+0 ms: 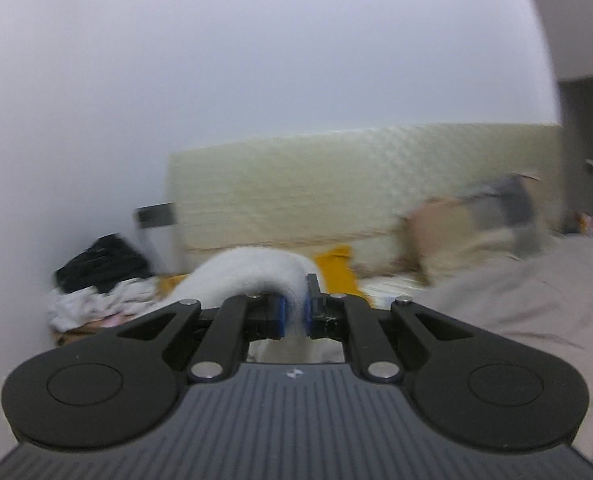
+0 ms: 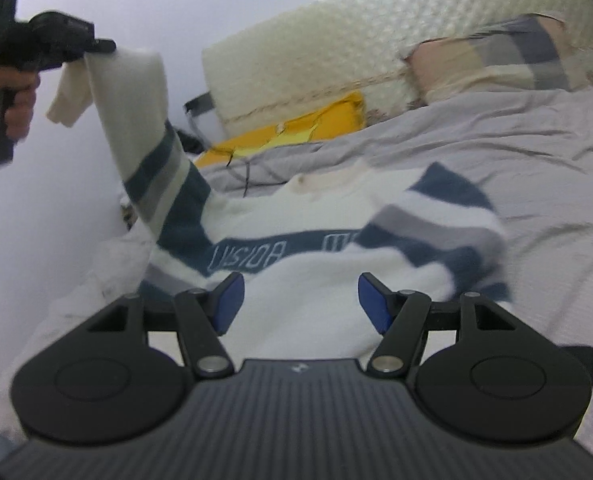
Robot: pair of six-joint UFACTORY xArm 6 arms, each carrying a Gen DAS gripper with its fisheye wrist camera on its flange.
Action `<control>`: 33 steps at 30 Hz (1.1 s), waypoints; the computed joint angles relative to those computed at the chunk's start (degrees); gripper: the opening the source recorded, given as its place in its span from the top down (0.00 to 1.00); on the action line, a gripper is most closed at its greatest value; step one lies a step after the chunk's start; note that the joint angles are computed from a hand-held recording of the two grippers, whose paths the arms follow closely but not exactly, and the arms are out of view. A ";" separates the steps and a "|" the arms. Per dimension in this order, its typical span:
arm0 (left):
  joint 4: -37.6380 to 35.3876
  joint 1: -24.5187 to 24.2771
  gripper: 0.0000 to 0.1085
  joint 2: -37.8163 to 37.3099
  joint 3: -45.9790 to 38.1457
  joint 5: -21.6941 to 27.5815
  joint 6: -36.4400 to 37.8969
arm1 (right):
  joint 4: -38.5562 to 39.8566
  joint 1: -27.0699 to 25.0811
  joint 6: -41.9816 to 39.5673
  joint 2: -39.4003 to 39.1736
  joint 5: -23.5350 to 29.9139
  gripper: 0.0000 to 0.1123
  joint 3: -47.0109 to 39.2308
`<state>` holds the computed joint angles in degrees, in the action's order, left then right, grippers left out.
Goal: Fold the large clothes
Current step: 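Fold the held sleeve across the sweater body with the left gripper and release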
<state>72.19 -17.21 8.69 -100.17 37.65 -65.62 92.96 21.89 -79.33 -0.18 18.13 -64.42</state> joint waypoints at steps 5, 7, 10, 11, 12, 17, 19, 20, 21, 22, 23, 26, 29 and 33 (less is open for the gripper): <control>5.77 -7.62 0.91 1.77 4.09 -0.36 -7.00 | 3.87 -2.15 -0.15 -2.03 -0.80 0.41 1.09; 7.59 -9.61 0.91 2.37 6.81 -1.63 -12.77 | 6.14 -1.97 -1.99 -2.03 -3.05 0.40 0.76; 10.08 -12.03 0.91 4.13 10.69 -3.18 -21.62 | 10.62 -1.37 -8.41 -1.57 -5.93 0.40 -0.33; 10.58 -11.80 0.91 4.82 12.11 -4.60 -24.33 | 11.35 -1.41 -9.33 -1.57 -6.13 0.40 -0.31; 9.41 -11.29 0.91 6.50 12.07 -6.17 -24.95 | 11.38 -1.40 -9.37 -1.34 -6.12 0.40 -0.46; 9.48 -12.62 0.91 10.13 17.11 -10.17 -30.11 | 8.82 -1.64 -6.64 0.38 -6.39 0.40 -1.35; 8.08 -11.47 0.90 11.63 18.22 -13.72 -29.31 | 8.25 -1.62 -5.85 1.05 -6.72 0.40 -1.86; 9.22 -10.43 0.90 12.25 18.66 -15.08 -30.54 | 8.17 -1.61 -5.85 1.18 -6.90 0.40 -1.86; 9.49 -10.16 0.90 12.44 19.03 -15.84 -31.38 | 8.00 -1.54 -5.61 1.13 -7.10 0.40 -1.71; 9.70 -9.84 0.90 12.37 19.49 -16.83 -32.37 | 7.84 -1.49 -5.22 1.26 -7.12 0.40 -1.73; 10.05 -9.35 0.90 12.25 19.76 -17.82 -32.98 | 7.65 -1.57 -4.83 1.47 -6.94 0.40 -1.83; 2.10 -8.59 0.77 9.65 21.68 -19.93 -24.59 | 8.20 -1.47 -5.52 1.35 -7.46 0.40 -1.44; -6.34 -7.75 0.47 4.63 26.65 -22.87 -18.97 | 8.17 -1.51 -5.14 1.47 -7.27 0.40 -1.41; -11.57 -8.57 0.45 -2.79 33.13 -21.99 -15.03 | 8.61 -1.17 -5.94 1.08 -7.46 0.40 -0.95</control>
